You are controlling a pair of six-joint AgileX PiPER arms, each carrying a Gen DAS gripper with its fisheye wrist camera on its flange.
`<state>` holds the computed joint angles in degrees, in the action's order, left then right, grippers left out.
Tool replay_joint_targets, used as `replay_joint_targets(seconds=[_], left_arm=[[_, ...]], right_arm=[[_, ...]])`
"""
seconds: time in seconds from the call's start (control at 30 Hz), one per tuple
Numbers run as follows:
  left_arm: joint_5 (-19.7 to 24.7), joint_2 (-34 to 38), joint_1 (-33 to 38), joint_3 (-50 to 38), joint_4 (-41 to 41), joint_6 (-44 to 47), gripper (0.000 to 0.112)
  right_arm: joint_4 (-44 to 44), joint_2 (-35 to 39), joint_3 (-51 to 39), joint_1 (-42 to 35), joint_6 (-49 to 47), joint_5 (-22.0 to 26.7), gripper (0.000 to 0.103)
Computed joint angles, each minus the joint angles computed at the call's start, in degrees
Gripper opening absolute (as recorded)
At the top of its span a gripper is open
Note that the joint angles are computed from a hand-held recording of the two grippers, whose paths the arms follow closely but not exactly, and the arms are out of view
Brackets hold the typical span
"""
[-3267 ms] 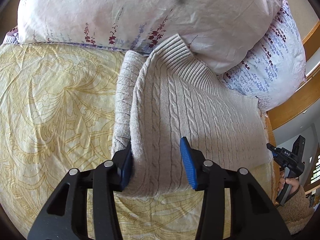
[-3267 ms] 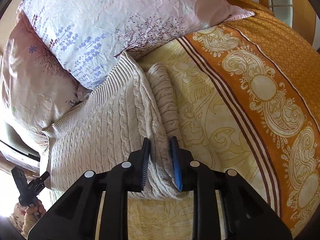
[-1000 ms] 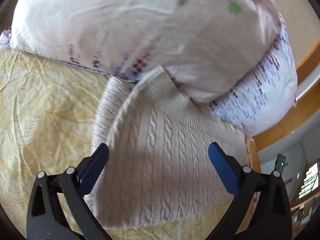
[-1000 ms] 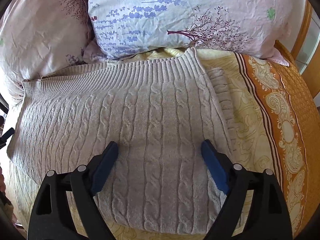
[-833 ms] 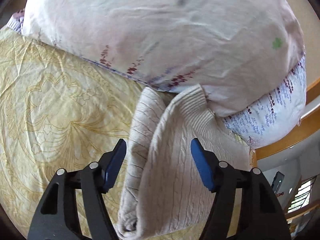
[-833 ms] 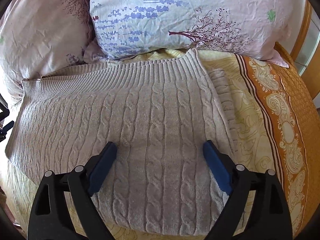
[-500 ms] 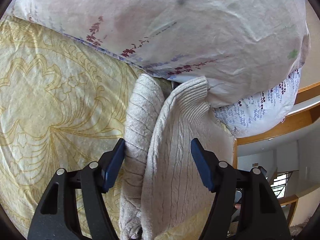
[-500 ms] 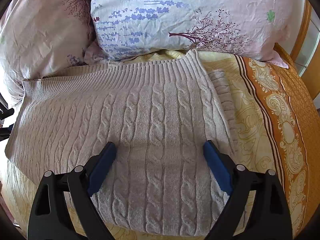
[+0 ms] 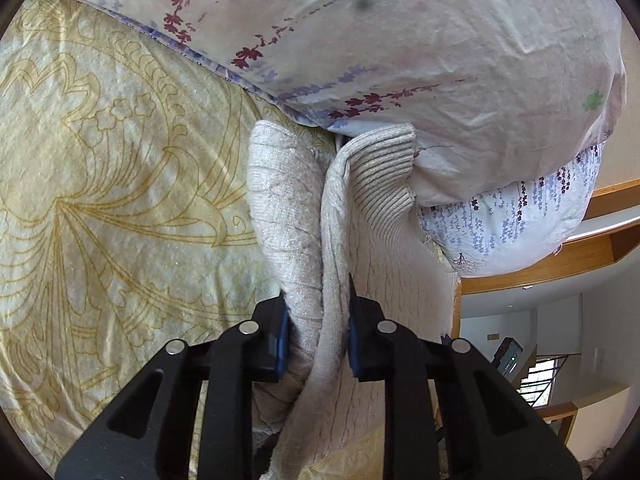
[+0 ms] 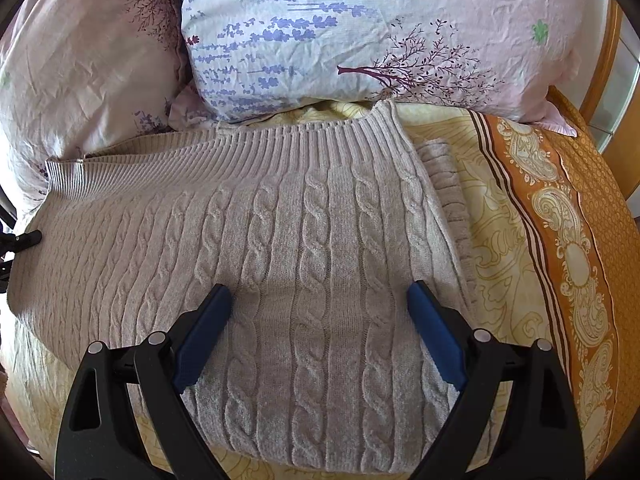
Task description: Fold small clothes
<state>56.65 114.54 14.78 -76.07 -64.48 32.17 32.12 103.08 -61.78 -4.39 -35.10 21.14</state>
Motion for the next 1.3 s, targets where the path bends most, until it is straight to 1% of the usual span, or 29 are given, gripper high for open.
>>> replay_joint_targets(seconds=[0.1,0.23,0.37,0.47,0.53,0.57,0.63,0.7,0.73,0.8,0.83,0.87,0.9,0.93,0.97,1.03,1.1,1.13,1.17,1.2,1.23,1.27,1.3], left_arm=[[0.7,-1.0,0.6,1.7,-3.7,1.9,0.02],[1.9,-3.3,-0.6,2.5,-8.1,4.3,0.019],[3.2,-4.8,-3.3,1.6,-12.2,5.6,0.019],[3.9,-5.0,-5.5,0.5,-15.5,6.0,0.019],[4.1,-4.9,-6.5,-0.2,-17.1,5.6,0.019],[4.1,-4.9,-7.2,-0.4,-17.9,5.5,0.019],[3.9,-4.8,-8.6,-0.9,-19.2,5.3,0.019],[3.6,-4.7,-10.2,-1.2,-20.6,5.5,0.019],[3.6,-4.5,-11.4,-1.4,-21.9,5.8,0.019],[4.5,-3.1,-14.0,-2.3,-25.3,7.0,0.016],[4.6,-2.3,-15.5,-3.1,-26.3,7.3,0.014],[4.4,-1.2,-17.2,-4.4,-26.8,7.2,0.01],[4.4,0.2,-18.9,-5.8,-27.1,6.6,0.01],[5.1,2.2,-20.4,-7.3,-28.1,5.9,0.002],[6.2,4.3,-21.7,-8.8,-29.0,5.2,0.0],[4.7,6.9,-24.3,-11.6,-26.2,2.1,0.0],[6.2,8.5,-25.2,-12.1,-26.4,0.5,0.001],[7.4,8.1,-25.1,-10.9,-27.9,2.1,0.005],[8.0,7.0,-24.6,-9.5,-28.4,3.9,0.021],[7.3,4.9,-23.9,-7.7,-28.0,5.4,0.033],[5.9,2.4,-23.1,-5.7,-27.2,6.9,0.053],[4.1,-0.5,-22.1,-3.3,-26.1,8.3,0.061],[2.3,-3.1,-21.2,-1.6,-24.4,8.8,0.063]], right_arm=[[-3.5,0.1,-0.7,0.4,4.6,0.8,0.094],[-4.4,0.0,-0.7,0.6,6.3,0.7,0.094],[-1.6,-0.5,0.0,0.2,4.1,0.7,0.096],[3.1,-0.5,0.0,-0.8,-1.0,2.6,0.102],[2.3,-0.8,-0.2,-0.8,-0.1,3.5,0.102],[4.7,-1.2,-0.3,-1.4,-1.7,4.5,0.102],[15.0,-1.9,-0.7,-4.2,-9.6,9.2,0.102],[25.2,-1.4,-2.3,-7.9,-16.4,17.2,0.102],[27.8,-0.7,-3.1,-9.2,-17.6,20.8,0.102],[31.6,2.4,-6.7,-11.7,-17.9,29.5,0.102],[33.3,4.3,-8.3,-12.9,-17.4,33.6,0.102],[34.4,5.9,-9.5,-13.7,-16.8,36.2,0.102],[35.2,7.6,-10.9,-14.3,-15.8,38.6,0.102],[35.4,9.1,-12.1,-14.8,-14.3,40.4,0.102],[35.6,11.1,-13.6,-15.3,-12.2,42.3,0.102],[35.6,14.3,-15.9,-15.8,-8.4,45.0,0.102],[37.0,15.1,-15.8,-16.3,-7.7,46.1,0.102],[37.6,14.7,-15.2,-16.4,-8.4,45.9,0.102],[38.6,14.1,-14.5,-16.1,-9.5,45.7,0.102],[39.4,13.6,-14.1,-15.7,-10.2,45.6,0.099],[39.4,13.3,-14.4,-15.3,-10.3,45.6,0.096],[38.8,13.4,-15.7,-14.1,-9.7,45.6,0.093],[37.9,13.5,-17.0,-13.3,-8.9,45.6,0.093]])
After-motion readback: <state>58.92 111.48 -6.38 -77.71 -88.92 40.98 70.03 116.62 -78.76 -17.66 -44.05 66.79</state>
